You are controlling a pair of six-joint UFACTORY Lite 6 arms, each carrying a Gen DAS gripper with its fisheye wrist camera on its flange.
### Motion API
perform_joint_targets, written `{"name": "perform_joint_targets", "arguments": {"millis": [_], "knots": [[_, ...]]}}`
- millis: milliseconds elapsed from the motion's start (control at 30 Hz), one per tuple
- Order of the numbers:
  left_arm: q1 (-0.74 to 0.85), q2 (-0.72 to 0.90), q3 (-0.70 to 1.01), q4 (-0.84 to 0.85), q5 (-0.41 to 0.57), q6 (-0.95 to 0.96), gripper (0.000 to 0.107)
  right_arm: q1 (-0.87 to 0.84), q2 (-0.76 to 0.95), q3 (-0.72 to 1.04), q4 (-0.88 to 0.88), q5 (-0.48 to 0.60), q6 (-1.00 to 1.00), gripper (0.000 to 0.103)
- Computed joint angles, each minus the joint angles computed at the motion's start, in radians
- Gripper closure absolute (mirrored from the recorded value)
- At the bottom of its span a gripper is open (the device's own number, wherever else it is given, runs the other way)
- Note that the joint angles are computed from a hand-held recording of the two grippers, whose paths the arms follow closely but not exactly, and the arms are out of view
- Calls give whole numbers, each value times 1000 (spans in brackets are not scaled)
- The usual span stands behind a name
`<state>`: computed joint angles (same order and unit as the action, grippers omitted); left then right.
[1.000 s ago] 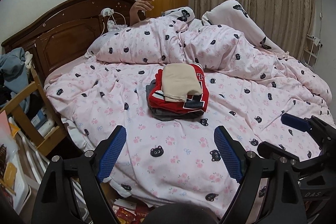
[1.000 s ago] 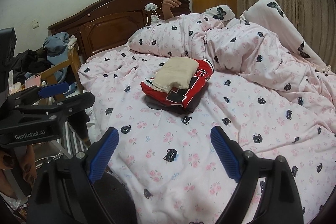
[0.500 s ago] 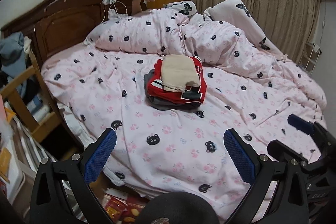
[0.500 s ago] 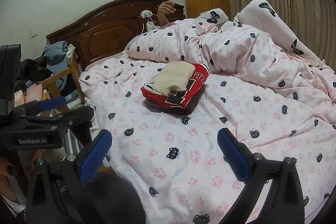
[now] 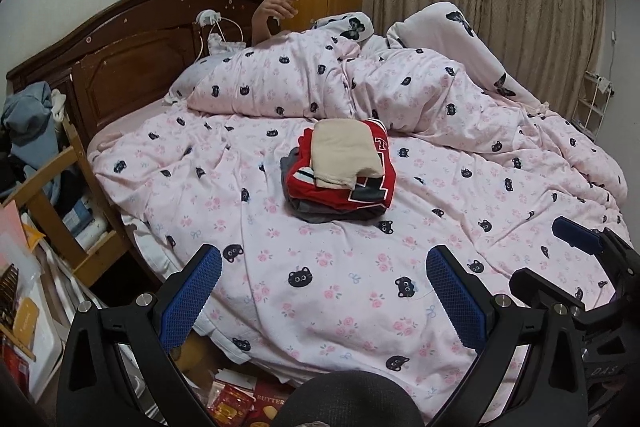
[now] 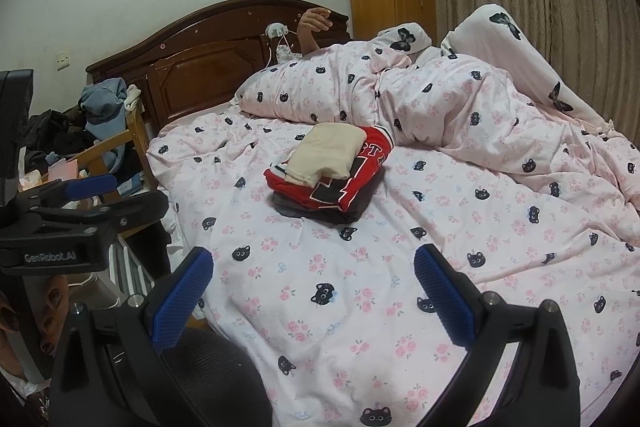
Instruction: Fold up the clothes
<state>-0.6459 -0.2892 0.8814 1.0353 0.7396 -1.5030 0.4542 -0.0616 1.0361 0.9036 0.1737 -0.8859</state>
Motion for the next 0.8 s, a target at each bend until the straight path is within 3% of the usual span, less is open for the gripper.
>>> {"name": "perform_joint_targets", "arguments": {"millis": [800], "knots": [[-20, 4, 12, 39, 2, -16, 6, -41, -4, 19, 86, 41, -86, 1]]}}
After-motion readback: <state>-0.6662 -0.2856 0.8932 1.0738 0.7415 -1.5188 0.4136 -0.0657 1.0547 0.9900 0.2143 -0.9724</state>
